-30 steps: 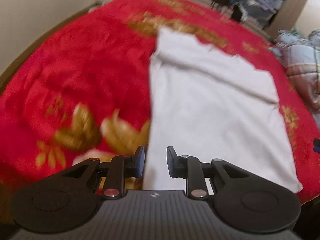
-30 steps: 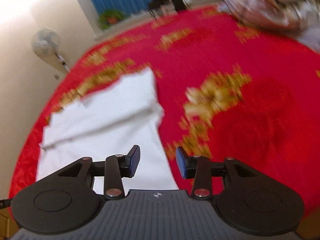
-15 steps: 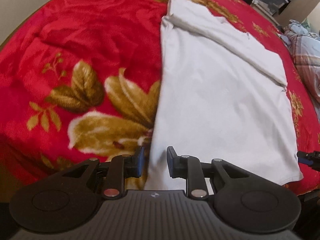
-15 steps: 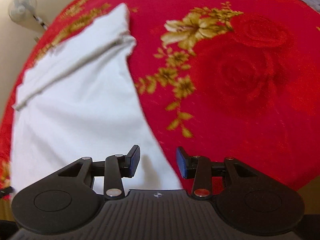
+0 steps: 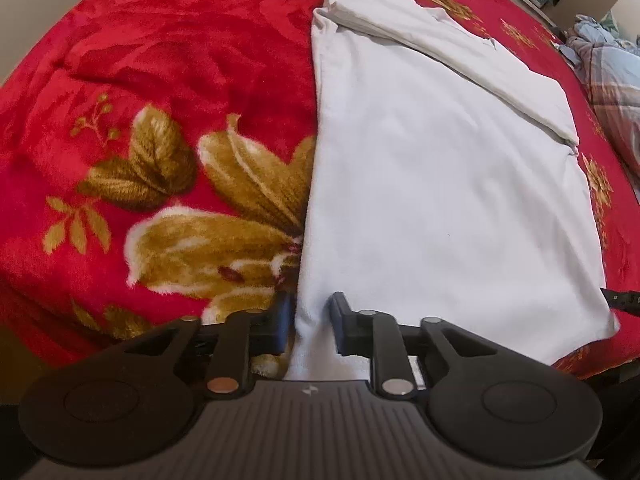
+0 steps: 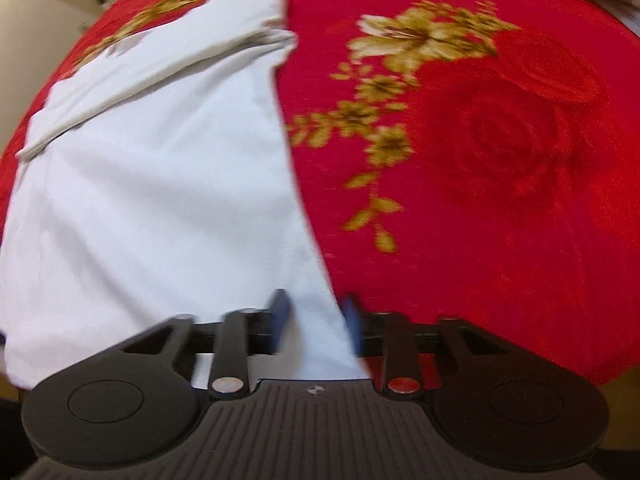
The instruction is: Fold small clothes
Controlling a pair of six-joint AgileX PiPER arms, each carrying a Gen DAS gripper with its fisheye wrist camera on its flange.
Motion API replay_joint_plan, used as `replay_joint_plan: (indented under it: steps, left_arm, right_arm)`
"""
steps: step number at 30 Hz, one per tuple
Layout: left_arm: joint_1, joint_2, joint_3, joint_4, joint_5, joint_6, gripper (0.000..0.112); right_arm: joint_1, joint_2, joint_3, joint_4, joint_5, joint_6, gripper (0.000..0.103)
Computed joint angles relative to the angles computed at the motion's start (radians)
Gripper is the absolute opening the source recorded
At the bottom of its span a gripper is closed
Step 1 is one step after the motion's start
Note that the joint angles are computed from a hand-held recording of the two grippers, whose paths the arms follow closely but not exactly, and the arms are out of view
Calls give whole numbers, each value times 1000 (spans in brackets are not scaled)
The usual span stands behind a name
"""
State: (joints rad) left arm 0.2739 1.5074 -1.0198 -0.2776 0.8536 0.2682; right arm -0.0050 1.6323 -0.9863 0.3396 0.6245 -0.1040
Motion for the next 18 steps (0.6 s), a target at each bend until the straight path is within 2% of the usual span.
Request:
replay_joint_plan:
  steps: [5, 7, 11, 12, 13, 14, 16, 18]
  left_arm:
    - [24, -2, 3, -29, 18, 19, 19]
    - [18, -1, 2, -22, 19, 16, 19]
    - [0, -1, 4, -4, 7, 11, 19]
    - [-3, -5, 7, -1, 1, 10, 18]
    - [-5, -12, 10, -3, -6, 15, 11]
    - [-8, -15, 9, -13, -13, 30, 6]
    - [-18, -50, 9, -30, -34, 74, 5]
    - [-27, -99, 1, -62, -50, 135, 5]
  right_arm:
    - [-52, -26, 6, 139, 23, -91, 8]
    - [-48, -15, 3, 104, 25, -49, 16]
    - [-4, -10, 12, 27, 6, -4, 20]
    - [1, -13, 13, 27, 4, -12, 17]
    - [1, -19, 17, 32, 1, -18, 7]
    - [-6, -29, 22, 57, -1, -39, 6]
    - [-32, -62, 40, 147, -12, -115, 6]
    - [-42, -105, 44, 171, -23, -132, 5]
